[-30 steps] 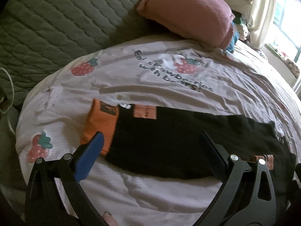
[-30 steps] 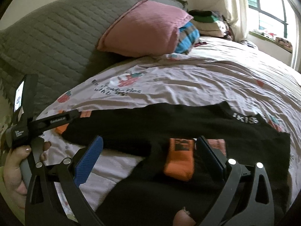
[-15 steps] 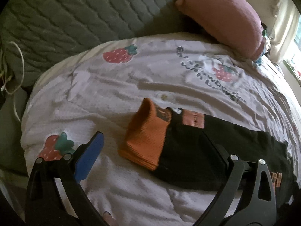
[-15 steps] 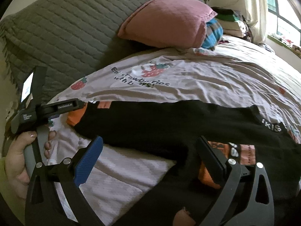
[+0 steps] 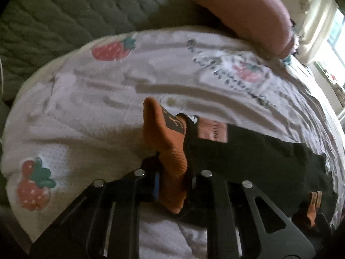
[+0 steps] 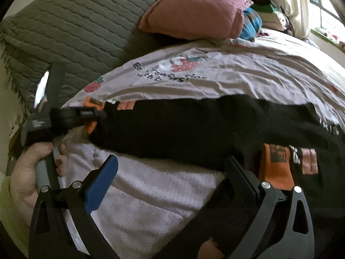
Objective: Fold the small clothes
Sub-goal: 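Grasp the other sleeve's orange cuff with the left gripper, then lift and carry the sleeve across the shirt body with the left gripper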
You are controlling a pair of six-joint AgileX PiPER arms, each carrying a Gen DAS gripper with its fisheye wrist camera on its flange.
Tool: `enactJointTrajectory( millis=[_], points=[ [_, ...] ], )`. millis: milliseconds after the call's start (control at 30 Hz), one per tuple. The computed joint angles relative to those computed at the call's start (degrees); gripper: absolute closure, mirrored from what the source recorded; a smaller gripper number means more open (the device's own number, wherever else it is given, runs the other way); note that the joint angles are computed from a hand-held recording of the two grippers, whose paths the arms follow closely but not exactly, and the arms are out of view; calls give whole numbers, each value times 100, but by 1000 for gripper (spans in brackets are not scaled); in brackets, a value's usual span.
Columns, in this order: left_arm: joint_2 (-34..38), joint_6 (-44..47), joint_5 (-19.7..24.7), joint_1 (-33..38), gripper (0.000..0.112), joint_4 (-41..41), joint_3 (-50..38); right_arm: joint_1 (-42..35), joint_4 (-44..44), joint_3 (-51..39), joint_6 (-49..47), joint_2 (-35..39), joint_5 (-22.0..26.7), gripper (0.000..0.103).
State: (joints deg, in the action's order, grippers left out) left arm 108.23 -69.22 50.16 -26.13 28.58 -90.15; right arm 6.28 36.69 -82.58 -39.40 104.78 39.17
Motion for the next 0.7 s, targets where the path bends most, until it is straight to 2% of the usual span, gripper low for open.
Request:
enactJointTrajectory(
  millis=[100,200,300,500,700],
  points=[
    [-403,-132,-562,-49,103,16,376,-186,222,161,-133,-107,0,5],
    [-517,-235,-596,-180,103,216,374,-410,433,282,-241,-237,-23,5],
    [-674,-186,-991,-220,103,86,496,-641,543,366,-274,-340,-15,5],
    [-755,-76,-1425,-375,103,-19,451,-1150,720,446,-316,-504,85,5],
    [-570,118,-1419,-649,103,-168,-20,-1663,858,625,-496,-759,-25,5]
  ],
)
